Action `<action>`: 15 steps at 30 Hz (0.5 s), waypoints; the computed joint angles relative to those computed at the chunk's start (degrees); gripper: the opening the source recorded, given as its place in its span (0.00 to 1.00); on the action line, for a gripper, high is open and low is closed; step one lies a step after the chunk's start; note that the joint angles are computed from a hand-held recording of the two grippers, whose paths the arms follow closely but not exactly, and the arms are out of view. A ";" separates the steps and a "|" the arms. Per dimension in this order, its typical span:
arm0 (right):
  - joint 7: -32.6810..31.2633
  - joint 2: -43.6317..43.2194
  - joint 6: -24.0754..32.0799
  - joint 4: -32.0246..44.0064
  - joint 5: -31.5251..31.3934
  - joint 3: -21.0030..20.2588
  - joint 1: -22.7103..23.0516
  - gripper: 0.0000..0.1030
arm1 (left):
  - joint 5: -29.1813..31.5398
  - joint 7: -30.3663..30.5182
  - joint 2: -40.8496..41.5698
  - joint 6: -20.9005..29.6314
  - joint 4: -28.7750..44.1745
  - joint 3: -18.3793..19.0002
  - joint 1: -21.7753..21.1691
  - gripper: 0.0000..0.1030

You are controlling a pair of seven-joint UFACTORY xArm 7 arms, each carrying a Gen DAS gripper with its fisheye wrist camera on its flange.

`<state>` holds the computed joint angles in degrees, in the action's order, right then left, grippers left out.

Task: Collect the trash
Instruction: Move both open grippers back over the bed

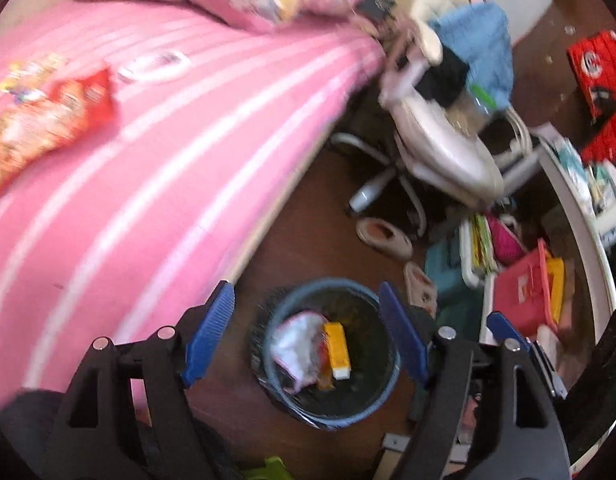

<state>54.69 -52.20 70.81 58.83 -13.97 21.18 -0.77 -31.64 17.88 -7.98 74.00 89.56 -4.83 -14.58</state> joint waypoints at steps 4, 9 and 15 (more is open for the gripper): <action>-0.66 8.98 -6.38 6.21 -1.84 1.41 -1.28 0.81 | -1.43 -1.01 4.93 1.92 8.18 2.91 3.57 0.72; -0.90 20.18 -10.66 14.23 -5.48 3.03 -0.83 0.81 | -1.70 -2.86 14.01 3.50 20.63 4.52 10.19 0.73; -1.71 35.00 -14.05 25.34 -11.06 4.09 1.97 0.82 | 1.12 -5.83 26.25 5.55 34.72 3.49 17.08 0.73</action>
